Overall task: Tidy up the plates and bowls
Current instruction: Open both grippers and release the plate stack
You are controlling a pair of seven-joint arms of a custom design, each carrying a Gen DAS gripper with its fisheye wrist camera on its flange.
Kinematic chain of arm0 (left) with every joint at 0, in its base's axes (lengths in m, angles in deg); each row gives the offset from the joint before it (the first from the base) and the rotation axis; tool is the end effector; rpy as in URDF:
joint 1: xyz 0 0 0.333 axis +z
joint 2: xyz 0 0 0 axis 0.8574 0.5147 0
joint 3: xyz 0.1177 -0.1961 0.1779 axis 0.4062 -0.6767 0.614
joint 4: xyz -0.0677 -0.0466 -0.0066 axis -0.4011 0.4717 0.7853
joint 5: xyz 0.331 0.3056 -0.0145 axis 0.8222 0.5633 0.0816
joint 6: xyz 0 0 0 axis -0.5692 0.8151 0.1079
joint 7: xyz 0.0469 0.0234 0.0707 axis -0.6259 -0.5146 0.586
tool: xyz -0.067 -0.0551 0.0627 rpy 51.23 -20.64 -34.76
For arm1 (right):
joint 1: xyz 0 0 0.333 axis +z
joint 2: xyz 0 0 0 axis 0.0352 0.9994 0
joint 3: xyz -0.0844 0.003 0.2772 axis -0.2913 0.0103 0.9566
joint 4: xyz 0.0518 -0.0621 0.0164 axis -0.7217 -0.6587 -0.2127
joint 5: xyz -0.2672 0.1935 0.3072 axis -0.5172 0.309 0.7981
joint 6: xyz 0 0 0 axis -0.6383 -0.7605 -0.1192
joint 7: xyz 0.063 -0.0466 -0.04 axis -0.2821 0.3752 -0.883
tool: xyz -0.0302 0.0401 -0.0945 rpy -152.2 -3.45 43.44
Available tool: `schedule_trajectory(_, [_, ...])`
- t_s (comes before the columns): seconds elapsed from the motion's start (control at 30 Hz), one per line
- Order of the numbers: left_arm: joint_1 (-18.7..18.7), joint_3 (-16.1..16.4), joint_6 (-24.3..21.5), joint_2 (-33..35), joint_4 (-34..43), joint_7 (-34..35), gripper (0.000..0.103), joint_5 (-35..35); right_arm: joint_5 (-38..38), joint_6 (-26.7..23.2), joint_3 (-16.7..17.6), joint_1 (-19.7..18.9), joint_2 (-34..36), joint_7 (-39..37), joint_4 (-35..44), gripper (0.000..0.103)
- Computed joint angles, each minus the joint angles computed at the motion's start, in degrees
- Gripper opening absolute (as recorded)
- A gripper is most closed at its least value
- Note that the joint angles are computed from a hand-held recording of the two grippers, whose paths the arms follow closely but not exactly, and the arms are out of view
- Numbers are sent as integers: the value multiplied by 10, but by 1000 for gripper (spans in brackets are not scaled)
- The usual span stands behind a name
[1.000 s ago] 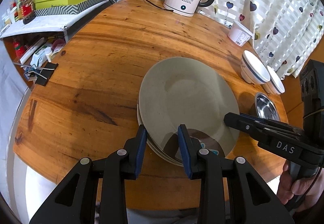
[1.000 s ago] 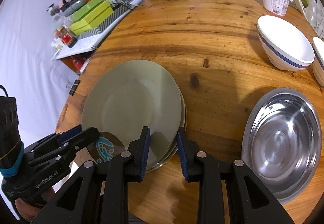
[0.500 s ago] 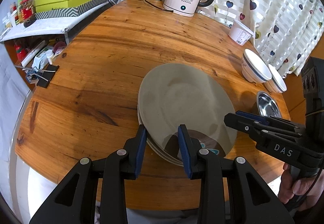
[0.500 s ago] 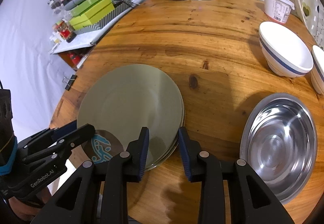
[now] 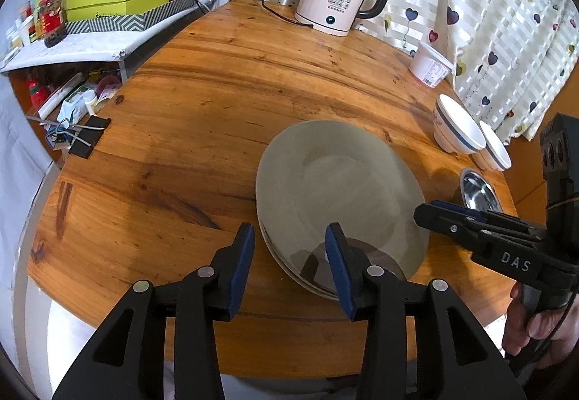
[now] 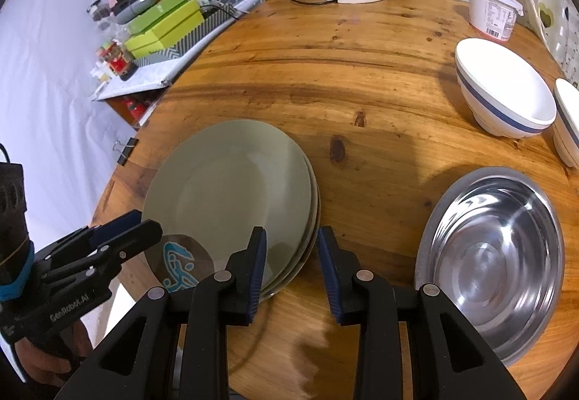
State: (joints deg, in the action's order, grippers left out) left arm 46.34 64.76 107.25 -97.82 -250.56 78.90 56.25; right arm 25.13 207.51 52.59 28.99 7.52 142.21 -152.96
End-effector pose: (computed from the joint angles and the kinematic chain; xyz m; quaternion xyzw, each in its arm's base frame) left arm 0.3658 -0.2113 0.4239 -0.8206 0.4754 -0.2664 0.1723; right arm 0.4917 0.3111 0.4175 -0.8653 0.4089 0.0158 0.2895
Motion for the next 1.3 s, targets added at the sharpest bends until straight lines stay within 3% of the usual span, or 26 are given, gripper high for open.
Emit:
schedule_trajectory(0.7, [10, 5, 1, 0, 7, 10, 42, 2, 68, -28, -23, -4, -36, -91, -15, 30])
schedule_trajectory(1.3, [0, -15, -18, -18, 23, -3, 42, 13, 118, -5, -56, 1, -123, -136, -79, 31])
